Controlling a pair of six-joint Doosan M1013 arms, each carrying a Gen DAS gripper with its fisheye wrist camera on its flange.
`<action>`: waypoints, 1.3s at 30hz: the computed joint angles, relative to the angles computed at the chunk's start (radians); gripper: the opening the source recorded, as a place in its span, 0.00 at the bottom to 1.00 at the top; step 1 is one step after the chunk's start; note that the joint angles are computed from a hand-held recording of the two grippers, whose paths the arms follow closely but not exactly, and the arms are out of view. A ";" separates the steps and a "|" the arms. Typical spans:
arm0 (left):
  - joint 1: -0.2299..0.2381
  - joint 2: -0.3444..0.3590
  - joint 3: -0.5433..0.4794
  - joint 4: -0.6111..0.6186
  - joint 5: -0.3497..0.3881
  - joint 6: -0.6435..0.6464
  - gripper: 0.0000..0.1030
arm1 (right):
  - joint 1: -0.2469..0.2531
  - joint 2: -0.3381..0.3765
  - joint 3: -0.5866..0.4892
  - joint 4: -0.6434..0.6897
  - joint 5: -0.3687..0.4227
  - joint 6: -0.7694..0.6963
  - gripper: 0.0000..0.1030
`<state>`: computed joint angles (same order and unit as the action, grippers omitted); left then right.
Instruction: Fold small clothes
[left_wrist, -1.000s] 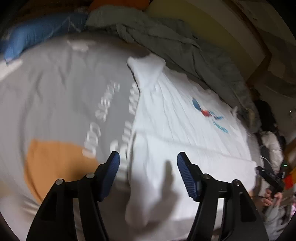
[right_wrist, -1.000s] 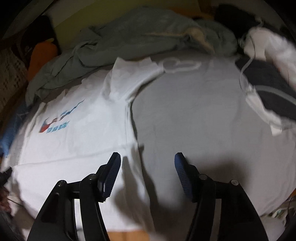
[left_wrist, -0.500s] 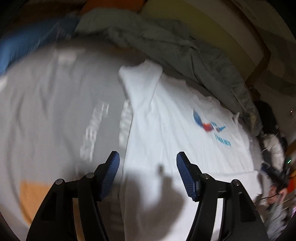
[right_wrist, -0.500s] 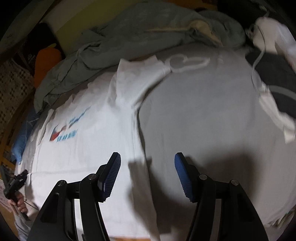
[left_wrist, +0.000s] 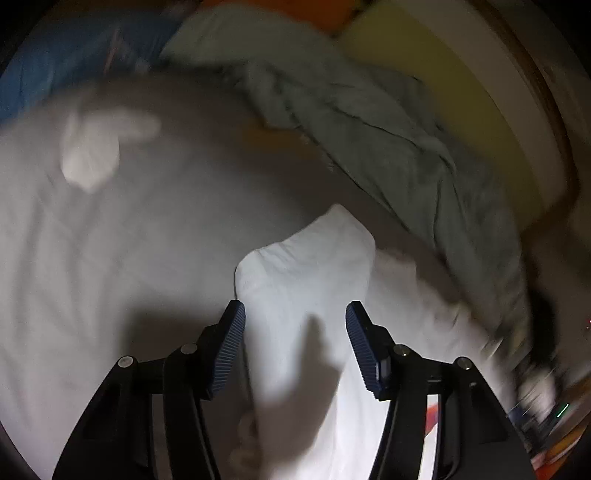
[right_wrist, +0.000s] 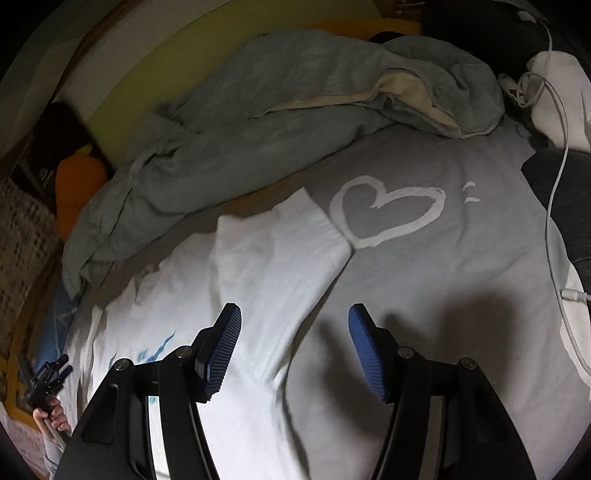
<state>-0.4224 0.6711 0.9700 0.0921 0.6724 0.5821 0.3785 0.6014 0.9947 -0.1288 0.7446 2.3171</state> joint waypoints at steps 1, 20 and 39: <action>0.006 0.010 -0.009 -0.010 0.006 -0.009 0.53 | -0.002 -0.002 0.008 -0.003 -0.009 0.001 0.60; -0.026 -0.112 0.184 0.356 0.141 -0.398 0.45 | 0.009 -0.037 0.071 -0.041 -0.051 -0.021 0.60; 0.005 -0.123 0.248 0.253 -0.222 -0.251 0.03 | 0.026 -0.042 0.083 -0.068 -0.040 -0.027 0.60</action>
